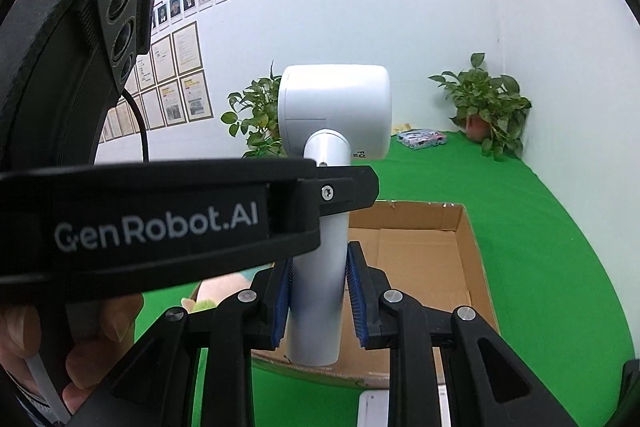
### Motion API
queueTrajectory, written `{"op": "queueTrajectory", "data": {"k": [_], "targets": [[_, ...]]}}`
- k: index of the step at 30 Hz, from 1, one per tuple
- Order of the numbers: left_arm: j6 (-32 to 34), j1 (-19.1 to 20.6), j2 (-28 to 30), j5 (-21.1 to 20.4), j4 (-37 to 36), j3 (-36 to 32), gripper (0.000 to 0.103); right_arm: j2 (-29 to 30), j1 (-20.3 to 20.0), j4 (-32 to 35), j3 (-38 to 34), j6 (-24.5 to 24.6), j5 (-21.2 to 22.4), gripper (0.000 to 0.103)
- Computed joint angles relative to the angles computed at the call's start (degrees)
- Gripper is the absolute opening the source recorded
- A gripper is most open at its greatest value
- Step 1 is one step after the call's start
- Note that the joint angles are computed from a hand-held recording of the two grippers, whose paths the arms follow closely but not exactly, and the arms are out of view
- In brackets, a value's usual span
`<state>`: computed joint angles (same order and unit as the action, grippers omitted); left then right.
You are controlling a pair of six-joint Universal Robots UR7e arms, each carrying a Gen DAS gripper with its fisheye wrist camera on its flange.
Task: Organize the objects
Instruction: 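Carry the hair dryer with the right gripper over the tray box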
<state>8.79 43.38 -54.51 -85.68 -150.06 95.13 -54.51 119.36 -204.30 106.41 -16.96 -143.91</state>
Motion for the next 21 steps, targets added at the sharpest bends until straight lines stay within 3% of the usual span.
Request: {"op": "queueTrajectory", "data": {"k": [9, 21], "targets": [[-0.26, 1.90, 5.17, 2.22, 4.76, -5.54, 0.032, -2.42, -4.95, 13.75, -3.64, 7.32, 4.99, 0.024], [-2.83, 6.32, 12.71, 4.18, 9.83, -9.67, 0.032, -2.63, -17.03, 18.33, -1.05, 10.28, 16.03, 0.024]]}}
